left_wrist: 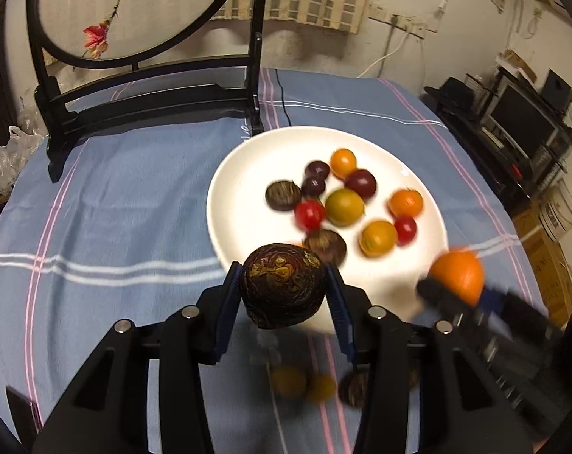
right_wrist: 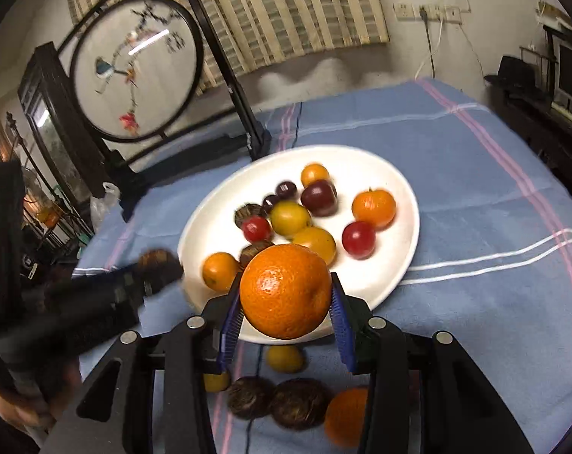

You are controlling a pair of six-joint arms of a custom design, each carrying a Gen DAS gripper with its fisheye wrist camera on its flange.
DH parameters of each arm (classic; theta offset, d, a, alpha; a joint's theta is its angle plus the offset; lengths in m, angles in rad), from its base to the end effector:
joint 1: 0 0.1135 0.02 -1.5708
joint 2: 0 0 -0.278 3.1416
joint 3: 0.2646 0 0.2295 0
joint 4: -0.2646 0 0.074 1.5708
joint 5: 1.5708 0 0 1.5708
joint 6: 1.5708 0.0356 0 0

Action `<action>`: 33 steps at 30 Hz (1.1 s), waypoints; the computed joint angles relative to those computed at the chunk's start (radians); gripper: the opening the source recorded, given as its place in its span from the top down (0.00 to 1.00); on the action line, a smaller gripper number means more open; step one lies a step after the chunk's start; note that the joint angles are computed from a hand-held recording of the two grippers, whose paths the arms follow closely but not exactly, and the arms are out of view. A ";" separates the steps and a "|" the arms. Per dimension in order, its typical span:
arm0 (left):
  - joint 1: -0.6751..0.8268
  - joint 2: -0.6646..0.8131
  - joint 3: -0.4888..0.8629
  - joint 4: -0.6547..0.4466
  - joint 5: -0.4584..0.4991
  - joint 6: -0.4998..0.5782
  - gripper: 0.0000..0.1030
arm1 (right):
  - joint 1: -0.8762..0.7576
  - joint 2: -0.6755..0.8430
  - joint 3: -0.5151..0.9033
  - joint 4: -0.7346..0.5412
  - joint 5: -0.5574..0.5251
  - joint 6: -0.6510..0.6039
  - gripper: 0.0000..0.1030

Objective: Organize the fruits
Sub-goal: 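Lower both fruits onto the white plate and open both tools, then grasp a tangerine with the right tool while the left tool grasps a yellow-green fruit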

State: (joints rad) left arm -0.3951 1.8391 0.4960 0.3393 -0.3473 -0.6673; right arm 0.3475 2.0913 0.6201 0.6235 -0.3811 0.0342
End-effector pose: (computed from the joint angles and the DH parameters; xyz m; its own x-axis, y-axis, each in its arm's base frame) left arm 0.2445 -0.0889 0.0887 -0.7311 -0.3256 -0.5996 -0.3300 0.9379 -0.1069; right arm 0.2877 0.1183 0.0600 -0.7233 -0.2282 -0.6518 -0.5231 0.7972 0.3013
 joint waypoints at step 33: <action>-0.172 0.135 -0.238 0.265 -0.105 -0.172 0.19 | -0.113 -0.053 -0.106 0.061 -0.041 -0.014 0.34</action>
